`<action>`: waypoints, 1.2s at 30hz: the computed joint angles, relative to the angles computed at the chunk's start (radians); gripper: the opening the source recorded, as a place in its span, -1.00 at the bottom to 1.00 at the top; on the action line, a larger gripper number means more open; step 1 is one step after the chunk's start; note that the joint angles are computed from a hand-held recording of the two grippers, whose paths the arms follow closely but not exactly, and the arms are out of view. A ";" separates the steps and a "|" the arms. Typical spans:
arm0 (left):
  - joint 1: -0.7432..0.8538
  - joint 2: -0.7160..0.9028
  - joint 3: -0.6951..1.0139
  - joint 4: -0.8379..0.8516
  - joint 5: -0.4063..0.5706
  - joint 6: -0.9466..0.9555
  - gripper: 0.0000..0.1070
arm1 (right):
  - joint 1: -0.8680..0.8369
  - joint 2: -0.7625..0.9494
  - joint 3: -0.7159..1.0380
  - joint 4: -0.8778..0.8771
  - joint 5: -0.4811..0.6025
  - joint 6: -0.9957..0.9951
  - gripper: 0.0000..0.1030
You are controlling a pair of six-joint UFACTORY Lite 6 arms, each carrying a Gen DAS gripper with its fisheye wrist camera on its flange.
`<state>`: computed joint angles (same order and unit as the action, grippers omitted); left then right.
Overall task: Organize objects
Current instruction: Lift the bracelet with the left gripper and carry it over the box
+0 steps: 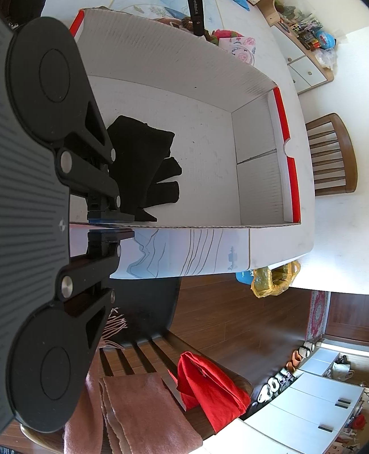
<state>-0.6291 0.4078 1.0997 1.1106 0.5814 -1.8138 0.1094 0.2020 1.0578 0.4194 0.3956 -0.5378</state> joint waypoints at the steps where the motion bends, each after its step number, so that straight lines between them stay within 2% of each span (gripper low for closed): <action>1: 0.002 -0.010 -0.007 0.005 -0.009 -0.005 -0.90 | -0.001 0.000 0.000 0.002 0.000 -0.002 -0.94; 8: -0.002 -0.073 -0.039 -0.011 0.006 -0.012 -0.93 | -0.002 -0.001 -0.003 0.005 -0.001 -0.008 -0.94; 15: -0.007 -0.205 -0.079 -0.064 0.005 0.008 -0.93 | -0.003 -0.003 -0.004 0.006 0.000 -0.011 -0.94; 23: -0.072 -0.280 -0.022 -0.133 0.004 0.087 -0.93 | -0.001 -0.001 0.003 0.005 0.008 -0.011 -0.94; 30: -0.151 -0.232 0.126 -0.122 -0.002 0.137 -0.93 | -0.001 0.002 0.004 0.010 0.008 -0.015 -0.94; 36: -0.188 -0.090 0.324 -0.167 -0.037 0.265 -0.93 | -0.002 0.002 0.004 0.011 0.008 -0.016 -0.94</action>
